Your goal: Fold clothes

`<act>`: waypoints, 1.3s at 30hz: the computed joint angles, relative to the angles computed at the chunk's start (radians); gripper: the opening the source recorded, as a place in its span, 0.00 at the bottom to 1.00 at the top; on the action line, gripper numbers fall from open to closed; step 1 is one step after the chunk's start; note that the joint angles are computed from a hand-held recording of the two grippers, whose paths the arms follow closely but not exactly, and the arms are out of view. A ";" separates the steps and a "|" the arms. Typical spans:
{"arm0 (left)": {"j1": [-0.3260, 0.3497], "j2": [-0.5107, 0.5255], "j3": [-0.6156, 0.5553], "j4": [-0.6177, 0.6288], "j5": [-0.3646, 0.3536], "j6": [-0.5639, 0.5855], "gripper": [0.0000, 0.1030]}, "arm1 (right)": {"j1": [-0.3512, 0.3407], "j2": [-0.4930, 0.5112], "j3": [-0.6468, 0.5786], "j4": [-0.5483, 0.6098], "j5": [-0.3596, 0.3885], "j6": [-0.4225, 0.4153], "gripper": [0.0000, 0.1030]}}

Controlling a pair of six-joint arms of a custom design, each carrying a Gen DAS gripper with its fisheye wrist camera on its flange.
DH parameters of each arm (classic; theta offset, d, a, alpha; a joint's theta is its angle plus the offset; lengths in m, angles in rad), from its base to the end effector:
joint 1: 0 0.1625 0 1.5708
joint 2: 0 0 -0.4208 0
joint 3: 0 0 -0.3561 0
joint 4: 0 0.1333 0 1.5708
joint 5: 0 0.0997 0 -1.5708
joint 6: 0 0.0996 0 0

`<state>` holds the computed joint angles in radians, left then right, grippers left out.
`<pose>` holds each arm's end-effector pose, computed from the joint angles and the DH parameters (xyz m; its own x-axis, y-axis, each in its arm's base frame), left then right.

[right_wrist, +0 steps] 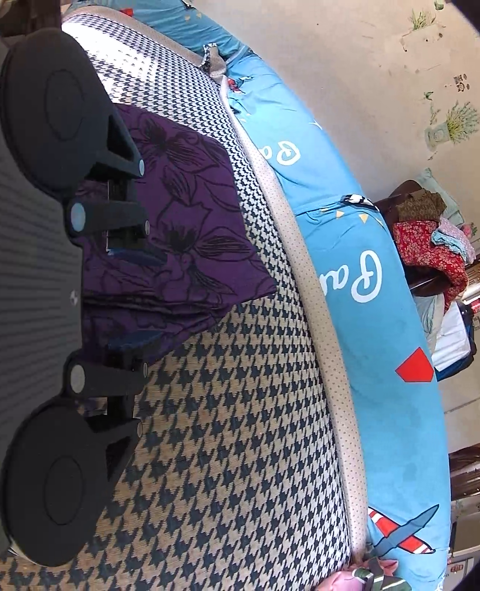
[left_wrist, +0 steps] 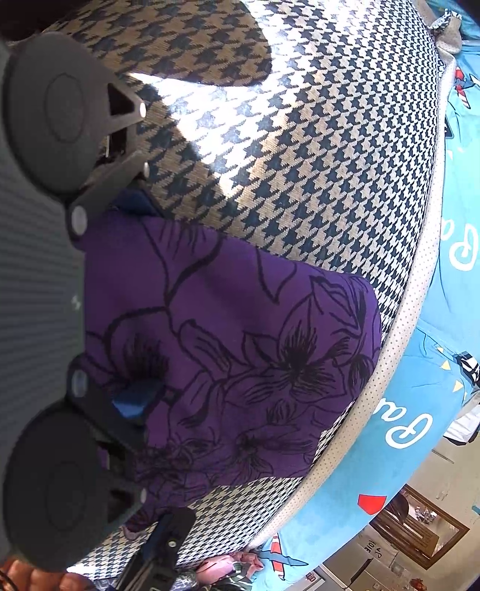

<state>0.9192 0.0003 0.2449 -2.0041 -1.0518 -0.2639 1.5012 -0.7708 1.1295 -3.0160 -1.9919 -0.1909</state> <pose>-0.3886 -0.8108 0.0096 -0.8762 0.2334 -0.4216 0.3804 0.8722 -0.3076 0.0394 -0.7668 0.3766 -0.8753 0.3285 0.3548 -0.1362 0.5365 -0.8328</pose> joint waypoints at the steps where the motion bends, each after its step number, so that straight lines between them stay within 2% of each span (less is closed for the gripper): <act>1: -0.001 -0.001 0.001 0.000 0.004 0.001 0.88 | 0.000 -0.008 0.017 0.001 0.000 -0.002 0.38; 10: -0.007 -0.030 0.054 -0.022 0.017 0.003 0.89 | 0.007 -0.038 0.103 -0.005 0.003 -0.019 0.45; 15: -0.011 -0.028 0.055 -0.022 0.030 0.001 0.91 | 0.021 -0.016 0.077 0.019 -0.050 -0.039 0.46; 23: -0.016 -0.022 0.051 -0.023 0.052 0.014 0.92 | 0.049 0.047 0.023 0.038 -0.207 -0.146 0.46; 25: -0.019 -0.021 0.051 -0.026 0.060 0.024 0.92 | 0.050 0.057 0.014 0.039 -0.226 -0.167 0.46; 31: -0.023 -0.031 0.071 -0.035 0.070 0.044 0.92 | 0.050 0.058 -0.001 0.074 -0.242 -0.142 0.46; 39: -0.024 -0.027 0.060 -0.022 0.079 0.037 0.94 | 0.073 0.061 -0.010 0.053 -0.297 -0.148 0.48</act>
<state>0.8953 -0.0263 0.3049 -2.0265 -0.9729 -0.2267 1.5745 -0.7096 1.1195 -2.9634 -2.2889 -0.3393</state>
